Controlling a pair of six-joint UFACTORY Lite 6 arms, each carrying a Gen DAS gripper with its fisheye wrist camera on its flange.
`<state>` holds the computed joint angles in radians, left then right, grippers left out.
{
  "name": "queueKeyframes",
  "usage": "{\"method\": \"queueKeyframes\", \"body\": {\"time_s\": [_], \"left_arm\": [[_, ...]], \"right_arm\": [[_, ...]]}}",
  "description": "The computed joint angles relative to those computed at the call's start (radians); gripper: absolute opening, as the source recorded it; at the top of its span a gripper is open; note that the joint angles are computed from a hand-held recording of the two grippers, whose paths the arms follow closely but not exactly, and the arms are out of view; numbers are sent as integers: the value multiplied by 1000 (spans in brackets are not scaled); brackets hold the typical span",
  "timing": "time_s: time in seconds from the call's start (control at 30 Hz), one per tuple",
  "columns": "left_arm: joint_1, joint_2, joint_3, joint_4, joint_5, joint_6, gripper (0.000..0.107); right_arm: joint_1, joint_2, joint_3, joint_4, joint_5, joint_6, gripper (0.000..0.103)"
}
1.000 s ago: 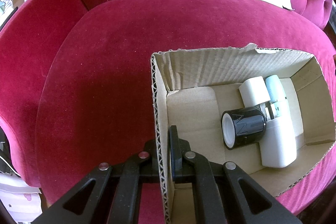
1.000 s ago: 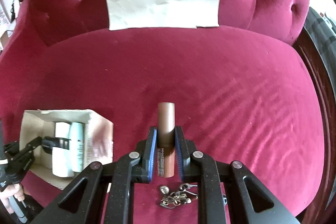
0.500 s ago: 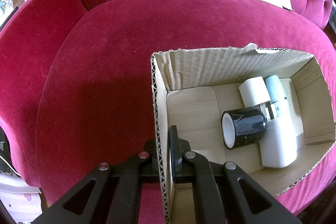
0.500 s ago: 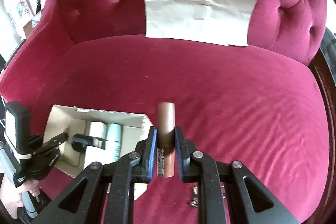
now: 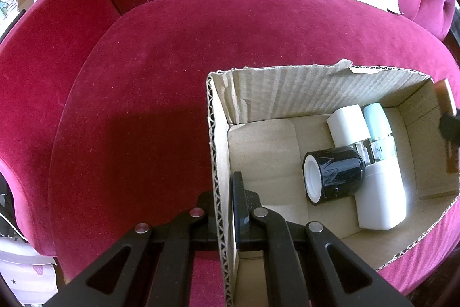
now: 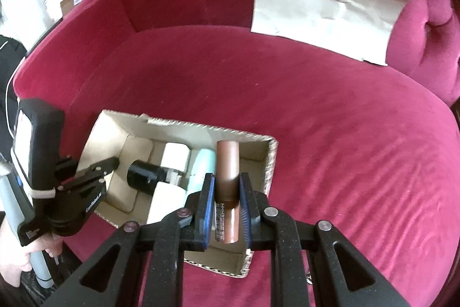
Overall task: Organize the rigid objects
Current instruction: 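Carry the lipstick tube over the box held by the left gripper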
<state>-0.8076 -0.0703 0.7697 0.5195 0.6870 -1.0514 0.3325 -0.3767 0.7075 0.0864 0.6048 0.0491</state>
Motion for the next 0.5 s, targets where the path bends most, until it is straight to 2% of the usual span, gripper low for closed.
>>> {"method": "queueKeyframes", "body": {"time_s": [0.5], "left_arm": [[3, -11, -7, -3, 2, 7, 4]], "right_arm": [[90, 82, -43, -3, -68, 26, 17]]}}
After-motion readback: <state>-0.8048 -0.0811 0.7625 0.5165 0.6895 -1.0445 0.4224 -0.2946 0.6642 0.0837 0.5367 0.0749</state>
